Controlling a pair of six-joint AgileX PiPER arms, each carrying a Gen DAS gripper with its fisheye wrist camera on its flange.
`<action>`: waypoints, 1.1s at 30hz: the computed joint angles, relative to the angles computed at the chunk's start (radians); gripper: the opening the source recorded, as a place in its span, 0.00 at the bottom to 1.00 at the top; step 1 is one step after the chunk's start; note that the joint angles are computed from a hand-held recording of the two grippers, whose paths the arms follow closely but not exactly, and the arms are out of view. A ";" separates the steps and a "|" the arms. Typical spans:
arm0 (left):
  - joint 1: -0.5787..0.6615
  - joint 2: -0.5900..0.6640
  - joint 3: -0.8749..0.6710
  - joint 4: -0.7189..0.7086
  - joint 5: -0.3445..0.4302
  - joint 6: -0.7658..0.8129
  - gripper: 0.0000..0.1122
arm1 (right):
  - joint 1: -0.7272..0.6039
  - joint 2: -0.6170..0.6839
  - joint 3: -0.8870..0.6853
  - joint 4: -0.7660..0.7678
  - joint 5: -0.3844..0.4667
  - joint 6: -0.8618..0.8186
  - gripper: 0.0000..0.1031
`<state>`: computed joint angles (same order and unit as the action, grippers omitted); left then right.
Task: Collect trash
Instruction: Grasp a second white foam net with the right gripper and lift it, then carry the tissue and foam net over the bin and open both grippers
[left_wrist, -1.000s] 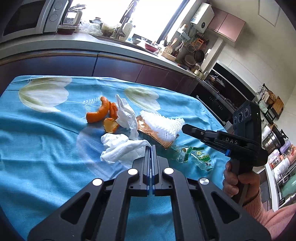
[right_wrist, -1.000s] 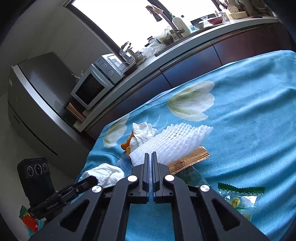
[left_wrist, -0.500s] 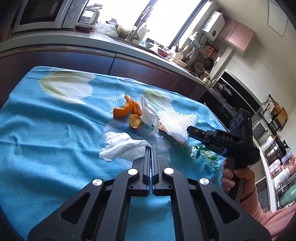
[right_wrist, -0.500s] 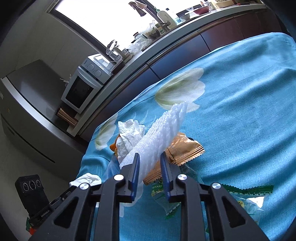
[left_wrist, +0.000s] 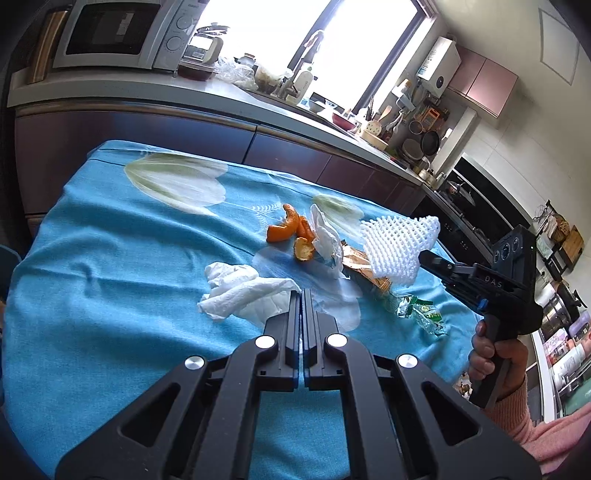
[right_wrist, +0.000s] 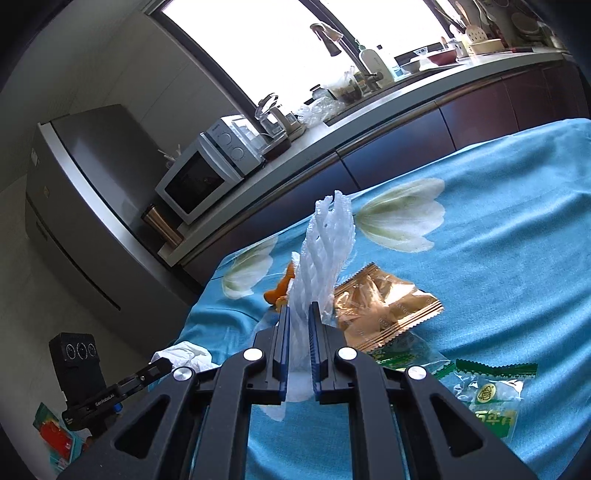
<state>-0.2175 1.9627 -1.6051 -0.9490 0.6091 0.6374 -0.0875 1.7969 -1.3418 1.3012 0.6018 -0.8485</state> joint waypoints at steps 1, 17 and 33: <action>0.008 -0.008 0.008 -0.008 0.002 0.008 0.01 | 0.005 -0.008 0.002 0.004 0.008 -0.010 0.08; 0.172 -0.219 0.247 -0.129 -0.047 0.146 0.01 | 0.216 0.086 -0.211 -0.096 0.118 0.028 0.08; 0.452 -0.329 0.357 -0.153 -0.064 0.189 0.01 | 0.404 0.439 -0.810 -0.304 0.309 0.259 0.08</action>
